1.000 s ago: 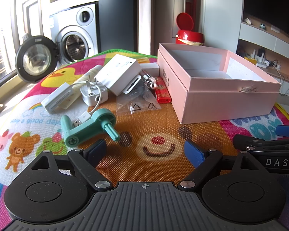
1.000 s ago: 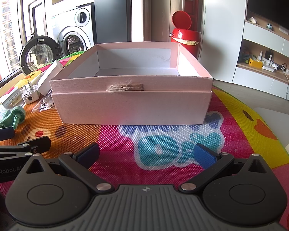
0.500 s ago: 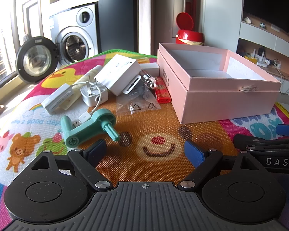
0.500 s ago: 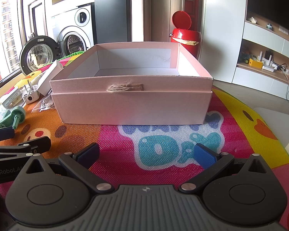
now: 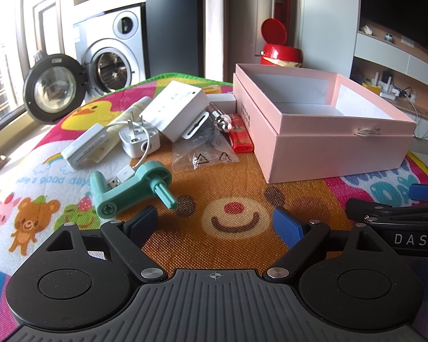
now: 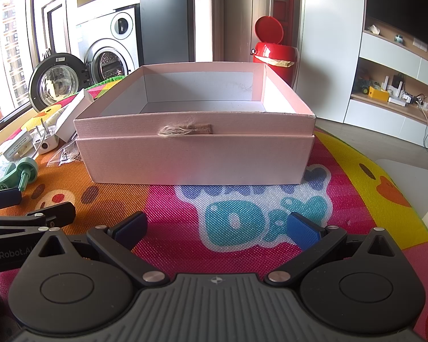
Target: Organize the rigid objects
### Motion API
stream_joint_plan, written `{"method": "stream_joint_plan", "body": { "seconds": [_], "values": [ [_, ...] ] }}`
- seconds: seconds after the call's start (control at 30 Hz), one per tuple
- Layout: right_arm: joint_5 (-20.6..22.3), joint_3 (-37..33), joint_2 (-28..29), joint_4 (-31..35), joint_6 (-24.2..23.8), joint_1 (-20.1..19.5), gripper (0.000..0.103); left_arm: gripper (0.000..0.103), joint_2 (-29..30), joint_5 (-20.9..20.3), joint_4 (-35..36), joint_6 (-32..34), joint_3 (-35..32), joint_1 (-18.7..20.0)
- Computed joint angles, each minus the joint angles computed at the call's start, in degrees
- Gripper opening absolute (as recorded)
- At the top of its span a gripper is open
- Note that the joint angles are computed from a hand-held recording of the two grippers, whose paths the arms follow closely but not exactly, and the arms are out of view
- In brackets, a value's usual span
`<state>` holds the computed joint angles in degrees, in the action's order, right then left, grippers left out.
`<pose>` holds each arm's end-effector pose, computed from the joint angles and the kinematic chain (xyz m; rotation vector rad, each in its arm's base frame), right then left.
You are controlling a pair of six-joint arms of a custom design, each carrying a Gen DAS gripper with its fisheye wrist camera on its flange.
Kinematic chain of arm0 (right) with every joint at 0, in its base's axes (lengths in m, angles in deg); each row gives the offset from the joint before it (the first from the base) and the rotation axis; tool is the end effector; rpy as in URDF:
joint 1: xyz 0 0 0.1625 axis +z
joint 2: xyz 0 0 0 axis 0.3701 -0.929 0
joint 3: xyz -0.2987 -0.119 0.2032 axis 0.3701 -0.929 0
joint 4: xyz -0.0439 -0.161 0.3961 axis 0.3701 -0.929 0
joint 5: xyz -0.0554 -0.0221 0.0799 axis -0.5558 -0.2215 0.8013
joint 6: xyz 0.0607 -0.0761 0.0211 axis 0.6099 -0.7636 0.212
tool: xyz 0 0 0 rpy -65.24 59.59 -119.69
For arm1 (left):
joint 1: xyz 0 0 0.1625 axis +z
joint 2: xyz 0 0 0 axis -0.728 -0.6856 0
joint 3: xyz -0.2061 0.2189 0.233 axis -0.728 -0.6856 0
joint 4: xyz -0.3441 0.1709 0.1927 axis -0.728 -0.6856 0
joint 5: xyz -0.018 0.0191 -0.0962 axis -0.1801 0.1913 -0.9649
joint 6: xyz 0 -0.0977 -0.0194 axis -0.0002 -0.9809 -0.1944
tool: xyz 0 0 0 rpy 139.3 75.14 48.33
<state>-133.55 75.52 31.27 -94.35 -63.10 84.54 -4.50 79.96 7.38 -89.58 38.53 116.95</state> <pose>0.3334 -0.8048 -0.0455 0.9392 -2.3383 0.8337 -0.0292 -0.7244 0.2635 0.0424 1.9755 -1.1559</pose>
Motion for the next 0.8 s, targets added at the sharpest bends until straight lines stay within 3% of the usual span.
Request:
{"method": "stream_joint_plan", "body": {
  "seconds": [0.63, 0.73, 0.8],
  "values": [
    [0.0, -1.1, 0.4, 1.0, 0.0, 0.0, 0.103, 0.091, -0.3, 0.1, -0.1, -0.2, 0.3, -0.1],
    [-0.4, -4.4, 0.8, 8.3, 0.1, 0.2, 0.103, 0.088, -2.1, 2.0, -1.0, -0.5, 3.0, 0.0],
    [-0.6, -6.0, 0.9, 11.8, 0.8, 0.2, 0.103, 0.081, -4.7, 6.1, -0.4, -1.0, 6.1, 0.3]
  ]
}}
